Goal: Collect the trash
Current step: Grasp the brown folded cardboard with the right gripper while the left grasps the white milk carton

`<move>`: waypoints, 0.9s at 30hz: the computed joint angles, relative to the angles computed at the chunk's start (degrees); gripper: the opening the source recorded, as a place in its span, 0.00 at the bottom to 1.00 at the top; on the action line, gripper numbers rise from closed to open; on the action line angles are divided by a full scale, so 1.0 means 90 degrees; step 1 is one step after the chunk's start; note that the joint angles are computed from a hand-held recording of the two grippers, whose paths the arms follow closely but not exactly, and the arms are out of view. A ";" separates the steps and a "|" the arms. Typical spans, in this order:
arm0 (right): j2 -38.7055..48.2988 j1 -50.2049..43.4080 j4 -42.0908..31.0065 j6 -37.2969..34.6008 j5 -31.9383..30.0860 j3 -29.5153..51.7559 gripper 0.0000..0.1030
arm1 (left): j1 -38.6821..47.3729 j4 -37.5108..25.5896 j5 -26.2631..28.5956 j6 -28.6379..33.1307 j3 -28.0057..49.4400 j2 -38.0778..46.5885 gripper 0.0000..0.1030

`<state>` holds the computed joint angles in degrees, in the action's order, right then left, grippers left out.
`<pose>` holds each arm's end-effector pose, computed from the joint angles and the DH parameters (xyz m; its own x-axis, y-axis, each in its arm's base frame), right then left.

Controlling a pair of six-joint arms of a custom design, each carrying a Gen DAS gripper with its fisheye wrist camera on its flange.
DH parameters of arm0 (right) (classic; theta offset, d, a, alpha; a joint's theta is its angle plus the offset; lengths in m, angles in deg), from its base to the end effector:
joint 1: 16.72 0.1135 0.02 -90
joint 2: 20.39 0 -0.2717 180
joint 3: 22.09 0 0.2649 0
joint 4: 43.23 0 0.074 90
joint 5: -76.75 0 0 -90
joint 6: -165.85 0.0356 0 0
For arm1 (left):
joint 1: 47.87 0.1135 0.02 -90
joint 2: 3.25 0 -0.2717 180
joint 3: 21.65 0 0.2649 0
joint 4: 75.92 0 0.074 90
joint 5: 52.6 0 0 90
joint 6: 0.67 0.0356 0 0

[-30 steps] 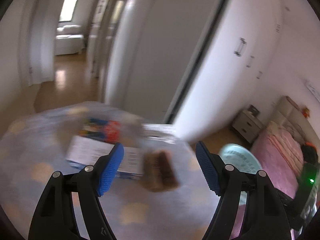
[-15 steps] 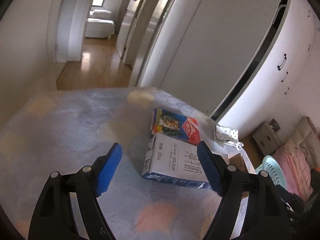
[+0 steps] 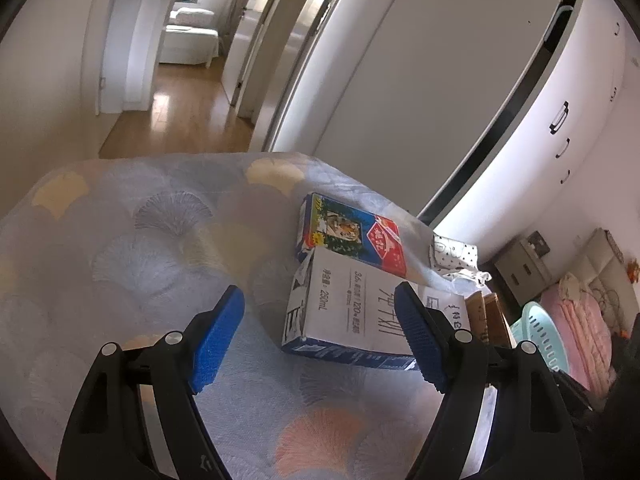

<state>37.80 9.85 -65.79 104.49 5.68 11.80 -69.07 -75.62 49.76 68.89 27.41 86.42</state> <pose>0.1767 0.0755 0.1568 -0.6805 0.1666 -0.7136 0.1156 0.9860 0.1200 0.2793 -0.1165 0.1424 -0.7417 -0.0782 -0.6662 0.2630 0.8798 -0.3961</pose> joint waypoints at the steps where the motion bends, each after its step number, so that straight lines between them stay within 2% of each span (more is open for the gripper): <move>1: -0.0151 -0.0030 -0.0057 0.0036 -0.0109 -0.0044 0.40 | 0.0000 0.0012 0.0017 -0.0017 -0.0012 0.0004 0.73; 5: -0.0443 -0.0082 -0.0098 0.0067 -0.0243 -0.0173 0.40 | -0.0039 0.0026 0.0005 -0.0038 -0.0021 0.0039 0.73; 14: 0.0064 -0.0321 0.0150 -0.0135 -0.0476 -0.0087 0.40 | -0.0160 0.0049 0.0030 -0.0003 -0.0009 0.0100 0.71; 17: -0.0387 -0.0569 0.0018 -0.0081 -0.0916 -0.0249 0.40 | -0.0153 0.0045 0.0042 -0.0038 -0.0018 0.0128 0.71; 22: -0.1085 -0.0292 -0.0268 -0.0071 -0.0677 -0.0383 0.40 | -0.0117 0.0092 0.0083 -0.0070 -0.0060 0.0115 0.71; 24: -0.1129 -0.0259 -0.0274 -0.0058 -0.0597 -0.0361 0.52 | -0.0124 0.0077 0.0073 -0.0056 -0.0069 0.0102 0.71; 27: -0.0610 -0.0309 -0.0119 -0.0113 -0.0718 -0.0155 0.54 | -0.0151 0.0047 0.0012 -0.0018 -0.0079 0.0060 0.71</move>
